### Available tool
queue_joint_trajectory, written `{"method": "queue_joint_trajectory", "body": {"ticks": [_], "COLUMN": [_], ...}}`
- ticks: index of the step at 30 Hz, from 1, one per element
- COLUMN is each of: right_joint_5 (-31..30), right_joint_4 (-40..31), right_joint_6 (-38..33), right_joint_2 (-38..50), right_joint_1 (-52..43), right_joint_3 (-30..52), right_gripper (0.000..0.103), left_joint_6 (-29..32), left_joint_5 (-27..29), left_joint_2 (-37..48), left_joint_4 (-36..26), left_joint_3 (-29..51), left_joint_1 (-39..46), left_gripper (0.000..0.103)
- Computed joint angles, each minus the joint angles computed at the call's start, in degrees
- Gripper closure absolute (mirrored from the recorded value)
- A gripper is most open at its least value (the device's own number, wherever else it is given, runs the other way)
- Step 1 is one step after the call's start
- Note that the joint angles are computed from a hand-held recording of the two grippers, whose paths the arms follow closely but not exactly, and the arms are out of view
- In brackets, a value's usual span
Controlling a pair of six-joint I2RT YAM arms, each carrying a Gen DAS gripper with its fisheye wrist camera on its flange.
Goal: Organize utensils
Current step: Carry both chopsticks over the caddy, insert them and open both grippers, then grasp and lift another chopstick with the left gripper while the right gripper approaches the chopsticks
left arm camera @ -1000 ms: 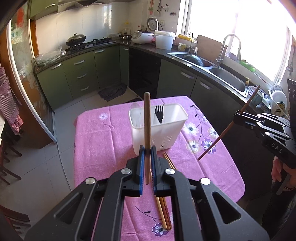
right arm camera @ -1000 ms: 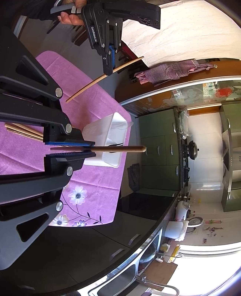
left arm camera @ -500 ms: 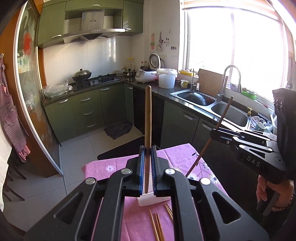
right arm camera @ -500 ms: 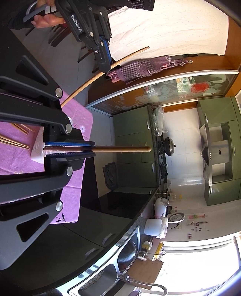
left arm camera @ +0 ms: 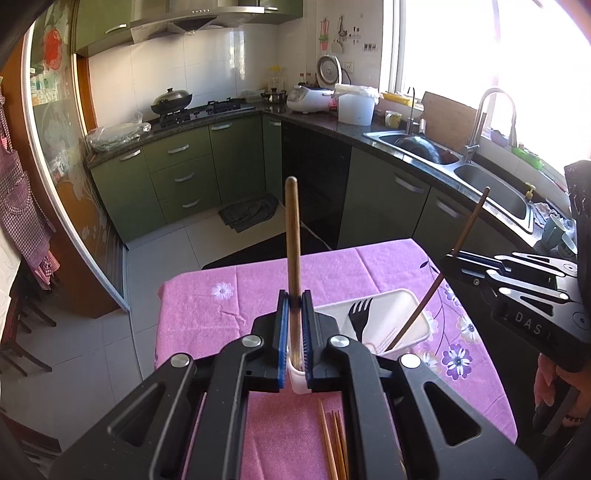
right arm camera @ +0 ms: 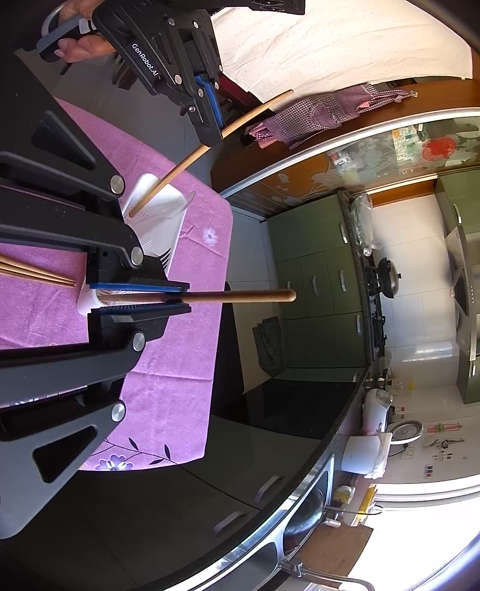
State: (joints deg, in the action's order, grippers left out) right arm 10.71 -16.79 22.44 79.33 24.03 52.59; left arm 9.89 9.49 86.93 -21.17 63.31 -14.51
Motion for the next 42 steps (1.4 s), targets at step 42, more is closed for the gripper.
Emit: {"method": "queue_joint_trajectory", "body": {"ticks": [42], "right_joint_5": [0.5], "right_joint_4": [14.6], "right_joint_6": [13.1], "right_joint_2": [-8.7], "right_joint_1": [11.4], "right_joint_3": [-39.3], "right_gripper": [0.068], "left_joint_6": [-1.6], "left_joint_5": [-0.5], "left_joint_2": [21.4], "left_joint_4": [-0.9], "left_joint_3": [-12.9], "left_joint_1": [-2.7], "left_gripper": [0.087]}}
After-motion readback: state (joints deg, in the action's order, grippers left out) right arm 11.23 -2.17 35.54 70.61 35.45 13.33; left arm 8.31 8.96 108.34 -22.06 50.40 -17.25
